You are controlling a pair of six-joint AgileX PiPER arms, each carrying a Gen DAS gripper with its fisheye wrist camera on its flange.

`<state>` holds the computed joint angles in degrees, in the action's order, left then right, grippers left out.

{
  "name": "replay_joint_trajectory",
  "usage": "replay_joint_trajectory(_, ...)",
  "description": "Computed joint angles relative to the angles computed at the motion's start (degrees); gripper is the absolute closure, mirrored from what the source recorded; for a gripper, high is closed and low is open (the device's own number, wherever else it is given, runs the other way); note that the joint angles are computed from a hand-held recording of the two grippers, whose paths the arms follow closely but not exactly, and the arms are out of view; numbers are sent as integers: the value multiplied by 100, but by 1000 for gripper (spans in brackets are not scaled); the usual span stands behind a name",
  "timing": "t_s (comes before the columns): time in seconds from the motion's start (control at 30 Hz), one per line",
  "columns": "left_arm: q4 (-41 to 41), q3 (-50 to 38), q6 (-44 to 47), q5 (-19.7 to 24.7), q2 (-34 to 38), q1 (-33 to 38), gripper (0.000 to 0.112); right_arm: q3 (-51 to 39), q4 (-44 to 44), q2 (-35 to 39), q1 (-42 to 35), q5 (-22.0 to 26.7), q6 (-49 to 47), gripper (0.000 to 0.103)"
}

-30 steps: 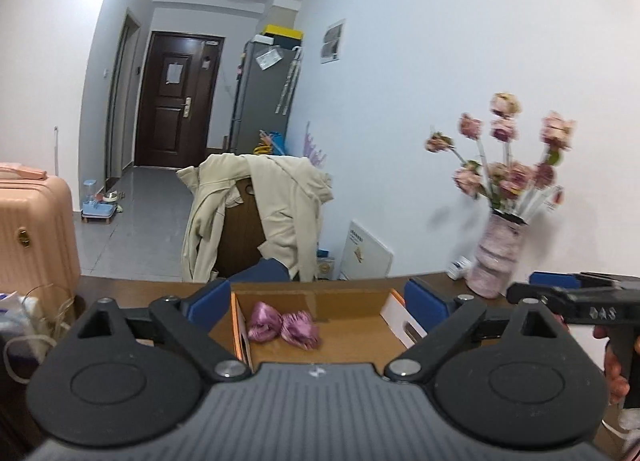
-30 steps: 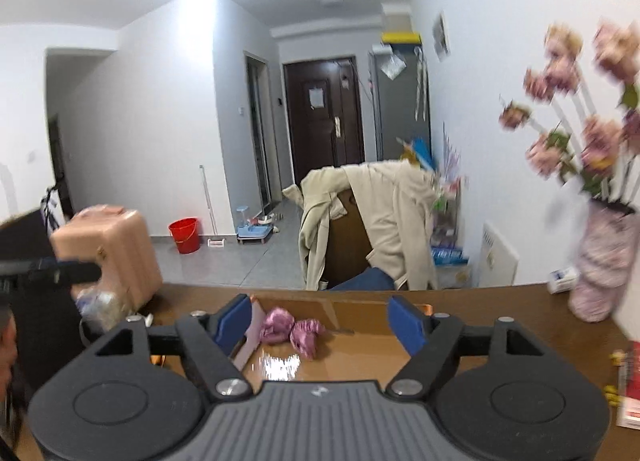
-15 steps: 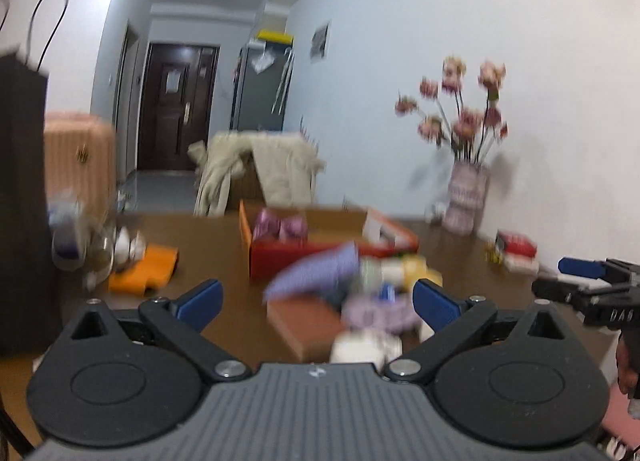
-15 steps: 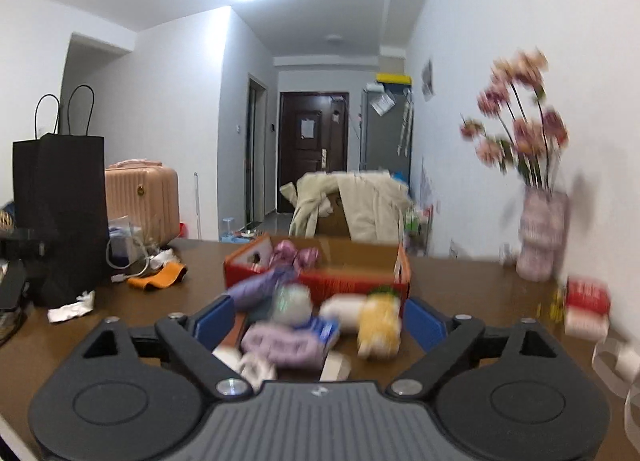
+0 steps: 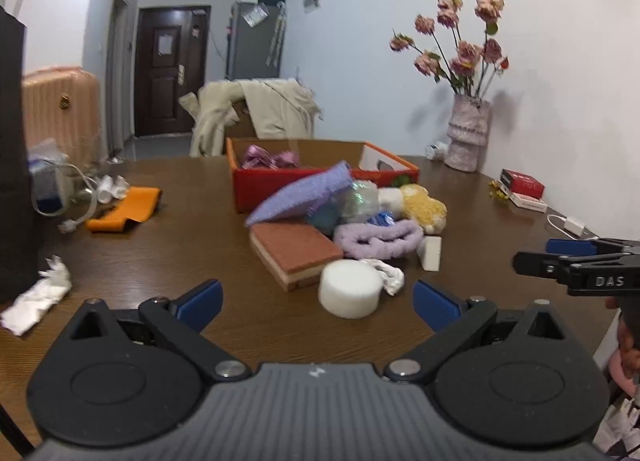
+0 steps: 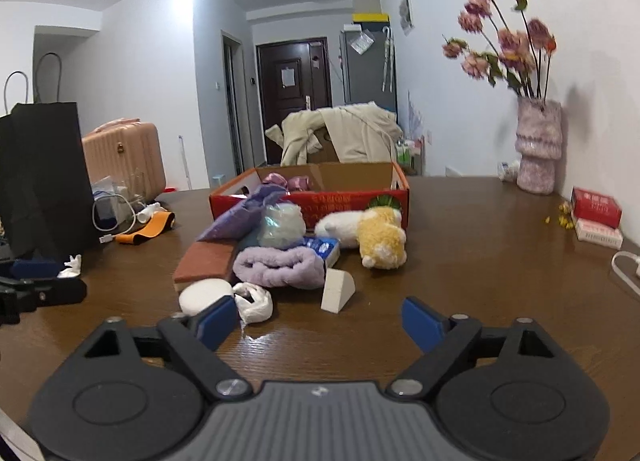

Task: Organize soft objects
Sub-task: 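Move both tools back toward the soft items on the table, then grasp the white crumpled cloth with the right tool while the left tool grasps the white round sponge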

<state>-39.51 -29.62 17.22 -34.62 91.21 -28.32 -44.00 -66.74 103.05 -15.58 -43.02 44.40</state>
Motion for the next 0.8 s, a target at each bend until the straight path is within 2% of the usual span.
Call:
replay_joint_trajectory(0.13,589,-611,-357,356,615,214,9,-347,-68,322,257,227,104,24)
replay_joint_trajectory(0.2,95,-1094,193,540,971,163,9,-556,66,492,433,447,32,27)
replay_joint_trajectory(0.23,32,-1274,373,474,1147,105,9,-676,45,567,487,543,111,32)
replay_joint_trajectory(0.33,137,-1707,510,365,1630,106,10,-1079,-215,824,585,662,538,35)
replay_joint_trajectory(0.37,241,-1832,438,458,1756,173,14,-1218,-320,925,636,673,679,35)
replay_joint_trajectory(0.5,872,-2350,-232,1215,2173,612,48,-1771,-930,1330,864,624,1299,40)
replay_joint_trajectory(0.6,1585,-2465,-914,1304,2329,772,53,-2305,-1400,1693,1114,712,1865,50)
replay_joint_trajectory(0.73,1938,-2511,-1178,1300,2421,858,56,-2901,-1827,2078,1405,828,2473,65)
replay_joint_trajectory(0.8,2212,-2485,-1451,1286,2414,925,60,-3182,-2149,2238,1509,839,2890,70)
